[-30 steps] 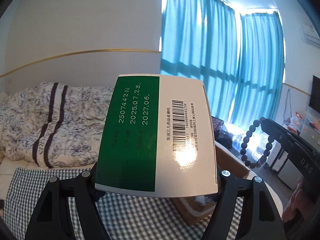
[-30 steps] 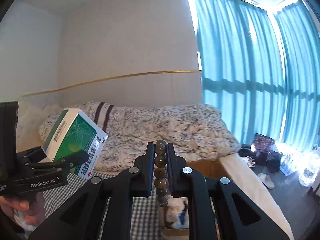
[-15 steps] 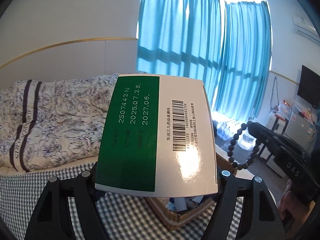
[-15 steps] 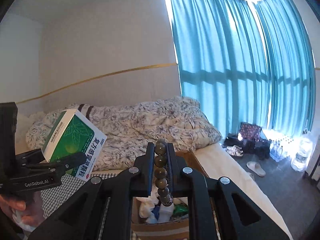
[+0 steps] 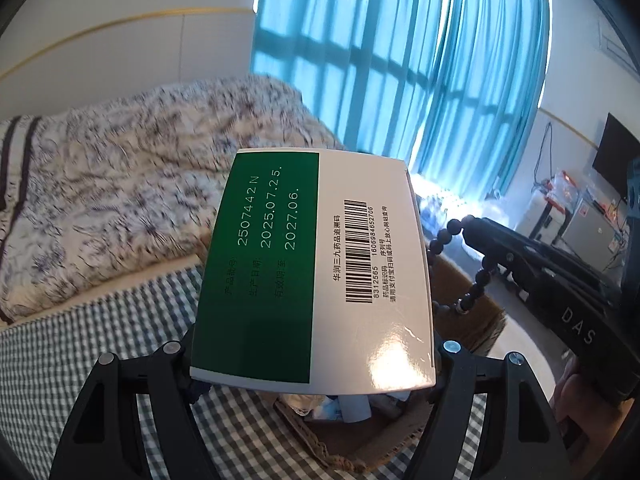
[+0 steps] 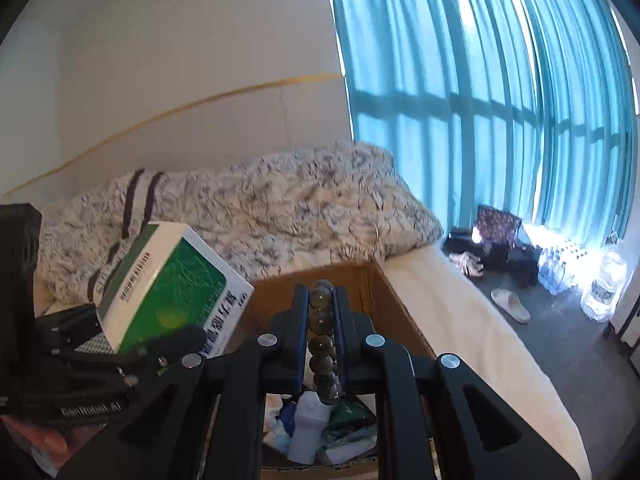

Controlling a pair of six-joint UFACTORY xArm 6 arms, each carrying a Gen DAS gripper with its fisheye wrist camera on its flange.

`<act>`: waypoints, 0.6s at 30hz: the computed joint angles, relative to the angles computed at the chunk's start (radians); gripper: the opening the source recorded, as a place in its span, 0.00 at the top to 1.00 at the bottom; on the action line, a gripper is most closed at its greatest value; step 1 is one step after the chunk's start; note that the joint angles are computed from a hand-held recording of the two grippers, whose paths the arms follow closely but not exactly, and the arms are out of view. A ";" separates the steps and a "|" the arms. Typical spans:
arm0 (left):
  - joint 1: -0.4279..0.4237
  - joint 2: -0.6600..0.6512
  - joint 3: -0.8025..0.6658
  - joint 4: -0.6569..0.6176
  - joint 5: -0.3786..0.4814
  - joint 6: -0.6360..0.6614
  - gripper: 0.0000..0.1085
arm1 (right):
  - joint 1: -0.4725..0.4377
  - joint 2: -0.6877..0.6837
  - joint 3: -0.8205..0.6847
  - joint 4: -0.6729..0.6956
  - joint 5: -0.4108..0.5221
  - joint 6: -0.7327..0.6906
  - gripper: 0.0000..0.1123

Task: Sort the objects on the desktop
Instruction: 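Carry medicine box and bead bracelet in both grippers over the cardboard box, then lower both grippers into the box and open them, releasing box and bracelet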

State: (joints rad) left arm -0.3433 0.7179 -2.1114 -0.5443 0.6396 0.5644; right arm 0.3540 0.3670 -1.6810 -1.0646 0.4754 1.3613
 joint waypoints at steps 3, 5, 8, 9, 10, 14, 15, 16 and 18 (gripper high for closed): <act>-0.003 0.069 -0.083 0.039 0.043 -0.030 0.29 | -0.017 0.043 -0.027 0.121 0.003 -0.092 0.90; -0.007 0.106 -0.125 0.056 0.061 -0.036 0.29 | -0.027 0.067 -0.038 0.188 0.004 -0.137 0.90; -0.013 0.162 -0.198 0.085 0.095 -0.045 0.29 | -0.034 0.106 -0.063 0.273 0.016 -0.200 0.90; -0.014 0.183 -0.228 0.094 0.110 -0.050 0.29 | -0.038 0.118 -0.072 0.295 0.015 -0.214 0.90; -0.015 0.203 -0.257 0.103 0.125 -0.055 0.29 | -0.042 0.134 -0.088 0.321 0.017 -0.234 0.90; -0.017 0.284 -0.375 0.141 0.180 -0.081 0.27 | -0.049 0.193 -0.142 0.444 0.037 -0.336 0.90; -0.017 0.284 -0.374 0.142 0.183 -0.077 0.26 | -0.049 0.204 -0.153 0.462 0.045 -0.353 0.90; -0.018 0.291 -0.384 0.146 0.189 -0.076 0.26 | -0.049 0.213 -0.161 0.477 0.055 -0.365 0.90; -0.020 0.282 -0.366 0.155 0.173 -0.067 0.24 | -0.048 0.225 -0.178 0.479 0.085 -0.363 0.89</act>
